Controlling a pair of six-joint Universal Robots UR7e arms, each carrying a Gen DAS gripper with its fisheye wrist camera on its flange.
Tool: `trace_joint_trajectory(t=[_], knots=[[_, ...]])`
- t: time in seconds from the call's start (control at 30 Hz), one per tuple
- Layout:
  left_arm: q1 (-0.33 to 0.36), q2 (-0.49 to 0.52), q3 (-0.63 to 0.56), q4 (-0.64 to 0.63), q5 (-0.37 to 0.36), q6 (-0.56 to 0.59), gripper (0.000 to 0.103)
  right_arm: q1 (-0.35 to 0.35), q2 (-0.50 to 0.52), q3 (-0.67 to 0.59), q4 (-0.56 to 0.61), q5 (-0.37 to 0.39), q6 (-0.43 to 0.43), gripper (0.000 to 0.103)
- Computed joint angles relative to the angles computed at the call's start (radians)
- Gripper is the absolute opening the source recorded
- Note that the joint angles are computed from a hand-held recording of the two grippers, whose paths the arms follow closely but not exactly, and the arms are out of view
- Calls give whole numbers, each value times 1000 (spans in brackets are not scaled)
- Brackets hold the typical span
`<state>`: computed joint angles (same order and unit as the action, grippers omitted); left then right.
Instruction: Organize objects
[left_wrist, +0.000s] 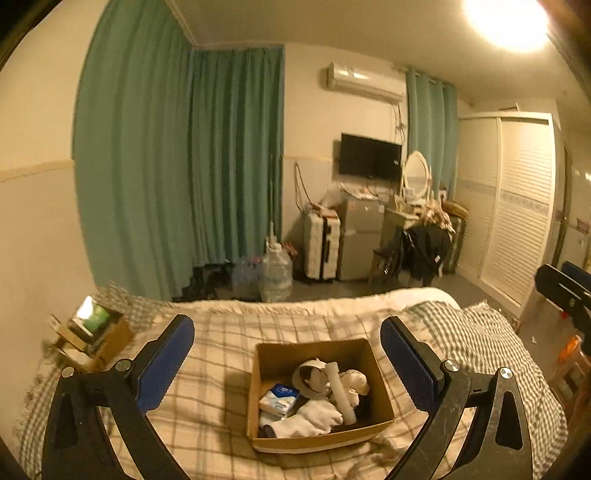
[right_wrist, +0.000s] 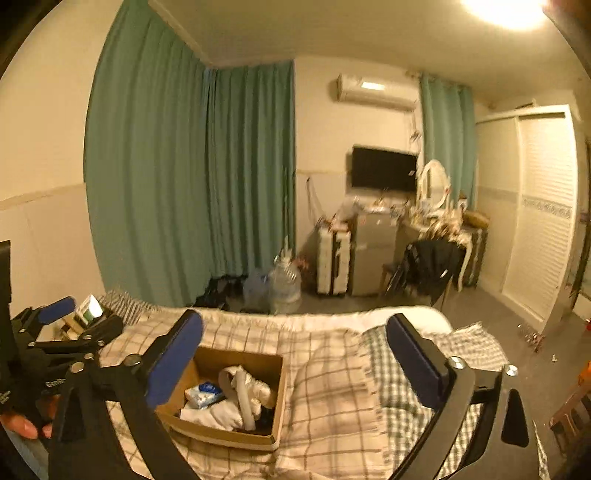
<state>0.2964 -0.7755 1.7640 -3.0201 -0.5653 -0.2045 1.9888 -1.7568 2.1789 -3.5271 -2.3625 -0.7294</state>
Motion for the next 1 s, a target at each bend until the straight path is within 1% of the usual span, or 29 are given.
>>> trace_joint_trajectory(t=[0.03,0.07,0.13,0.23,0.3,0.33,0.4,0.47,0.53,0.57,0.6,0.67,0.73,0.8,0.83,0.93,1.0], knots=[[-13,-12,19,-27,10,9,103,17,-2,14,-51,1,-23,103],[-22,-18,30,-37,20,8,103,27,-4,22,-77,-4,-34,103],[-44,-29,62,-74,55,18,103,49,2,42,-144,-34,-60,103],[-67,-39,114,-123,87,20,103,44,11,73,-208,-48,-78,102],[-79,-46,153,-139,102,-7,103,22,19,102,-233,-47,-75,103],[-81,-42,178,-158,105,-18,103,4,18,121,-238,-35,-71,103],[-85,-36,213,-159,125,-50,103,-47,20,166,-249,4,-63,103],[-85,-3,251,-210,149,-44,103,-112,33,215,-291,64,-55,103],[-87,23,277,-255,157,-16,103,-188,19,264,-263,148,-6,103],[-85,32,286,-268,151,0,103,-213,17,275,-253,174,8,103],[-83,42,294,-281,144,15,103,-240,22,286,-249,191,32,103],[-73,49,293,-233,139,-16,103,-277,31,296,-220,199,71,103],[-58,43,288,-182,118,-59,103,-295,47,307,-235,201,63,103],[-52,44,291,-186,114,-75,103,-293,66,310,-271,180,40,103],[-49,39,291,-162,116,-100,103,-292,73,310,-287,176,32,103],[-45,28,296,-134,121,-136,103,-294,61,310,-279,189,47,103],[-40,25,296,-138,115,-140,103,-294,61,309,-290,191,47,103]])
